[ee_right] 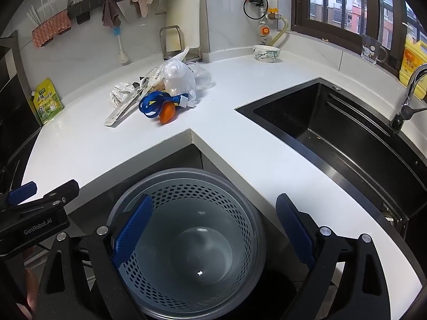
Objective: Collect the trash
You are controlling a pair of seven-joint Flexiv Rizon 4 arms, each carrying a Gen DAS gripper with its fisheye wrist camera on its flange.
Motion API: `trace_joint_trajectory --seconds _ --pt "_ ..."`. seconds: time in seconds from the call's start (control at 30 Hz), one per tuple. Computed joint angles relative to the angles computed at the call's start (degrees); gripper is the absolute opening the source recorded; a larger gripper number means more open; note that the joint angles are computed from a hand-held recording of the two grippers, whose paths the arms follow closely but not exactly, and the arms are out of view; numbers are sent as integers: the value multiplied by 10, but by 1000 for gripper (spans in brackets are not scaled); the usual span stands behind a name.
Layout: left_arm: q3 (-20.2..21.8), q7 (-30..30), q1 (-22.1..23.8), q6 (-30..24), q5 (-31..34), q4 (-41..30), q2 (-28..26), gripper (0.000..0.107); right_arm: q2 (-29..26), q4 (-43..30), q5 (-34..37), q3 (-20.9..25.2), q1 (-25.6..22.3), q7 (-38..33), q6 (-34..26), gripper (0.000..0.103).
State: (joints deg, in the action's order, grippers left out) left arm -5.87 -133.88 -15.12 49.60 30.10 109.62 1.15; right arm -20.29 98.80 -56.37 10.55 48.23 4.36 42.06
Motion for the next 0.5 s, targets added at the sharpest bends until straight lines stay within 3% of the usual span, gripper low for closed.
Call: trace_joint_trajectory --seconds 0.5 --pt "-1 3 -1 -3 0 -2 0 97 0 -2 -3 -1 1 2 -1 89"
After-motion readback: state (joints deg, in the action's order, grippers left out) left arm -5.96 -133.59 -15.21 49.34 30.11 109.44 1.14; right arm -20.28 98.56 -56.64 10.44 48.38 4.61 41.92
